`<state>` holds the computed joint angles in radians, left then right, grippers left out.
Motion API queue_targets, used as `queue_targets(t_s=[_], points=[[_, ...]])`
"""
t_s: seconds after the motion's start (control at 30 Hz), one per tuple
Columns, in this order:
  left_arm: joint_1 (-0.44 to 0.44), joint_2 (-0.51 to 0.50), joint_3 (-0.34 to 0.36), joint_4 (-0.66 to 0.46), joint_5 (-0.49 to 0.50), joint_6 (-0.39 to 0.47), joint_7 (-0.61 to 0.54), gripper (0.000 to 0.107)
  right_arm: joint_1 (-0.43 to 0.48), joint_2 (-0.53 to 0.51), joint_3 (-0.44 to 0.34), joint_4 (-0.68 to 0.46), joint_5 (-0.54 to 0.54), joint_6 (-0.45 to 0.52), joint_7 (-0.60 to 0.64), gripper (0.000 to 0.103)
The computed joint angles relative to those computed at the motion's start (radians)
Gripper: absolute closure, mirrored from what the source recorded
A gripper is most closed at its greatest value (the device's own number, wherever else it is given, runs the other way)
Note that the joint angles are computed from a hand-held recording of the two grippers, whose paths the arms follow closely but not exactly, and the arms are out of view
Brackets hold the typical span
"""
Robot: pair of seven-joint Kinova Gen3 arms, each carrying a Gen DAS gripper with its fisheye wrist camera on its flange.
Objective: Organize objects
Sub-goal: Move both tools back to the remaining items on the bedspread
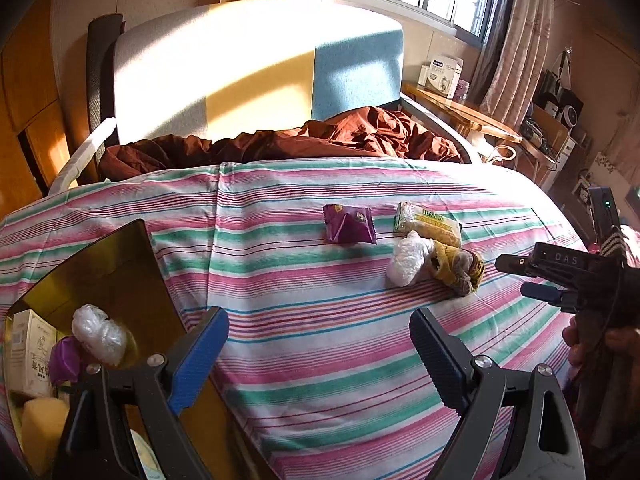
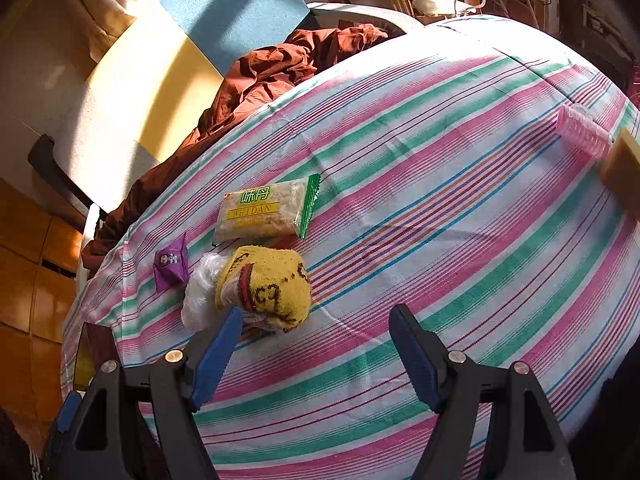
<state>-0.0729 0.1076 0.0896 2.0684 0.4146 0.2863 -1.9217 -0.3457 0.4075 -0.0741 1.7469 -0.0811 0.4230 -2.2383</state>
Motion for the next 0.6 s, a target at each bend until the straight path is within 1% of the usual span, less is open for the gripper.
queue_targets(t_s=[0.1,0.23,0.3,0.4,0.5,0.57,0.6], points=[[0.044,0.071,-0.026,-0.078,-0.078,0.027,0.103,0.015,0.027,0.0,-0.026,0.005,-0.024,-0.008,0.024,0.026],[0.114,0.161,-0.066,-0.18,-0.206,0.045,0.248,0.015,0.071,0.003,-0.065,0.01,-0.074,-0.017,0.076,0.025],[0.136,0.209,-0.075,-0.236,-0.262,0.064,0.296,0.015,0.09,0.008,-0.082,0.008,-0.1,-0.014,0.105,0.025],[0.104,0.285,-0.037,-0.34,-0.268,0.137,0.311,0.015,0.12,0.017,-0.108,0.003,-0.144,-0.008,0.15,0.025],[0.114,0.346,-0.033,-0.42,-0.306,0.158,0.317,0.015,0.128,0.021,-0.113,0.001,-0.171,-0.006,0.179,0.025],[0.118,0.396,-0.024,-0.493,-0.33,0.208,0.3,0.015,0.133,0.024,-0.115,-0.002,-0.187,-0.003,0.193,0.025],[0.128,0.419,-0.031,-0.526,-0.342,0.231,0.305,0.014,0.138,0.026,-0.117,-0.003,-0.196,0.0,0.202,0.025]])
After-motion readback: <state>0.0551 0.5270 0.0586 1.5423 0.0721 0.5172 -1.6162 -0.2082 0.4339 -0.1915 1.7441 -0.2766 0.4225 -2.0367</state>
